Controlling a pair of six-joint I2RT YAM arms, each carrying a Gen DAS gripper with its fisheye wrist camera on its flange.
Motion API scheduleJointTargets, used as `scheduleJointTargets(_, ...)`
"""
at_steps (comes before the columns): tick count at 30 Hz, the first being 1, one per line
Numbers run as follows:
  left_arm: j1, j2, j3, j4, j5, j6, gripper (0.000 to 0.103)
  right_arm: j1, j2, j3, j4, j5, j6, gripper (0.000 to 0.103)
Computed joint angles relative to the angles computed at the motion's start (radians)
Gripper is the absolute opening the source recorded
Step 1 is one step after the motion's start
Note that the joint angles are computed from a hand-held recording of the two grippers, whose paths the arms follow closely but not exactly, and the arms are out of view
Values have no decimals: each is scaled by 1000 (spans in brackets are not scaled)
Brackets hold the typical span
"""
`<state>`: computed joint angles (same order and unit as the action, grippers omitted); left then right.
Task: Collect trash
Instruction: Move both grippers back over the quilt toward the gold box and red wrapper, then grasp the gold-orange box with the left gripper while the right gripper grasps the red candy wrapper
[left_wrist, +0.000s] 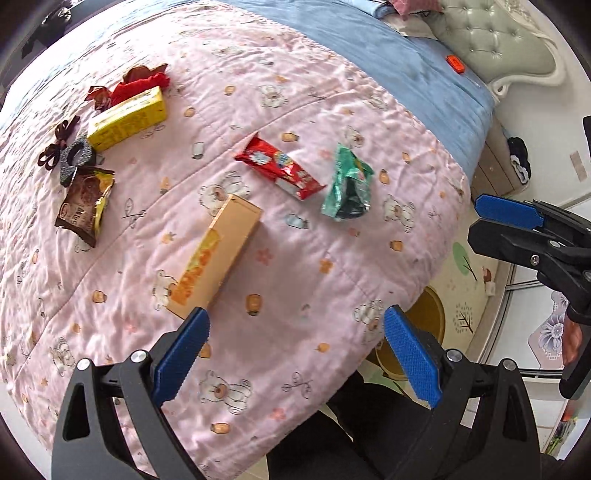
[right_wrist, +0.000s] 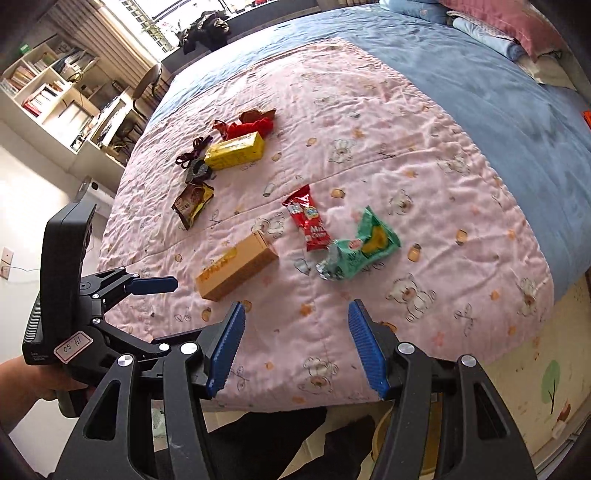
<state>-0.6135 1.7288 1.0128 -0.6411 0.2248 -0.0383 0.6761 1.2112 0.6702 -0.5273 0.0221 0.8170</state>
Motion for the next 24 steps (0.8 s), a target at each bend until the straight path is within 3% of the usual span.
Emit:
scheduleJointTargets(9, 121, 198, 100, 10, 4, 140, 95, -72, 253, 155, 68, -33, -63, 58)
scheduleJointTargets(20, 79, 455, 228, 54, -71, 146, 94, -219, 545, 301, 125, -170, -318, 58)
scheduleJointTargets(24, 83, 512, 264, 47, -73, 111, 89, -250, 652, 367, 130, -217, -383, 58)
